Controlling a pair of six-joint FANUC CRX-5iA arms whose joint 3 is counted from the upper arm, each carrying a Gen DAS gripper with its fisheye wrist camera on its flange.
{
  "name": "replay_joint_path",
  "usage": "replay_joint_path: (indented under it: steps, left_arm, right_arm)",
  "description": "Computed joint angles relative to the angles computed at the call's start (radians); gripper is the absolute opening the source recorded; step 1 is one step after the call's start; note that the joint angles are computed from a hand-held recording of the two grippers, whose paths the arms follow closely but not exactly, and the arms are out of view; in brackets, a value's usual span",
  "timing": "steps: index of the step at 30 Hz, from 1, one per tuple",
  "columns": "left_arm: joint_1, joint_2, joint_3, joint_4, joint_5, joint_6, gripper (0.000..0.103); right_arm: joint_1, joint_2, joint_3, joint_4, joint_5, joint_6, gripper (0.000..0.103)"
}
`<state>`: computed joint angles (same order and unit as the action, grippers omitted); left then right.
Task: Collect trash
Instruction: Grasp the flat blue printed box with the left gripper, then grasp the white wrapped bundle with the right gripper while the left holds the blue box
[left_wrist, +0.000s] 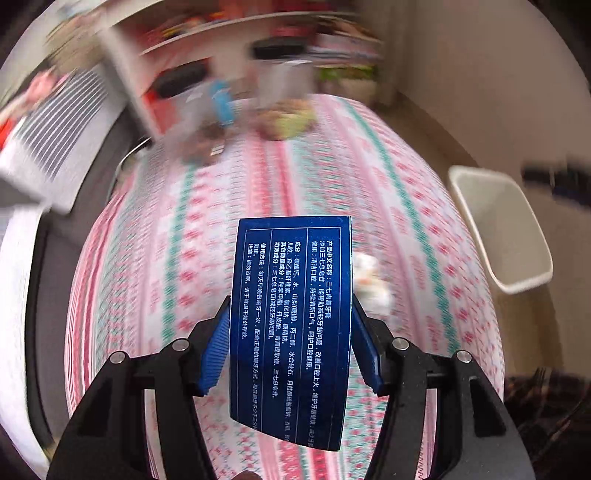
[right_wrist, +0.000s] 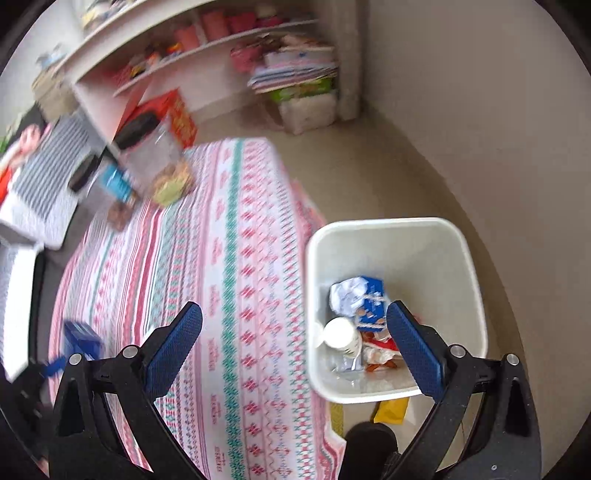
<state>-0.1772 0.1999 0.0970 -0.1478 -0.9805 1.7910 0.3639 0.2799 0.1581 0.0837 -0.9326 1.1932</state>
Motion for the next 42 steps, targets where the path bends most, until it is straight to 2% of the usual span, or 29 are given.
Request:
replay_joint_path:
  steps: [2,5,9,15,20,21,22,23,24,26,33,42]
  left_arm:
    - [0.067,-0.049,-0.062,0.043,0.023,0.053,0.058]
    - [0.166,-0.130,-0.160,0.147,0.080,0.070,0.058]
    - [0.237,-0.211,-0.239,0.193,0.118,0.070,0.058]
    - [0.295,-0.273,-0.296,0.175,0.115,0.081,0.058]
    - [0.359,-0.316,-0.328,0.176,0.107,0.072,0.059]
    - [0.368,-0.323,-0.334,0.179,0.108,0.070,0.059]
    - [0.376,-0.331,-0.337,0.180,0.108,0.069,0.059]
    - [0.381,-0.335,-0.340,0.182,0.108,0.067,0.059]
    - [0.386,-0.340,-0.343,0.184,0.109,0.066,0.059]
    - [0.390,-0.346,-0.345,0.180,0.111,0.071,0.059]
    - [0.403,-0.357,-0.349,0.162,0.130,0.117,0.059]
    - [0.369,-0.370,-0.336,0.085,0.179,0.228,0.059]
  right_arm:
    - [0.039,0.023,0.004,0.000,-0.020,0.022,0.096]
    - [0.074,0.071,0.051,-0.080,-0.073,0.071,0.096]
    - [0.122,0.130,0.098,-0.121,-0.125,0.079,0.096]
    - [0.201,0.183,0.117,-0.060,-0.138,0.049,0.096]
    - [0.231,0.211,0.115,-0.003,-0.149,0.022,0.095]
    - [0.231,0.216,0.116,-0.004,-0.149,0.018,0.091]
    - [0.230,0.225,0.126,-0.015,-0.158,0.018,0.076]
    - [0.228,0.239,0.144,-0.035,-0.176,0.029,0.066]
    - [0.230,0.250,0.157,-0.041,-0.188,0.035,0.049]
    - [0.247,0.235,0.129,-0.007,-0.145,0.026,0.028]
    - [0.255,0.155,0.110,-0.060,-0.035,0.041,0.029]
    - [0.250,-0.002,-0.007,-0.050,0.209,0.022,0.029]
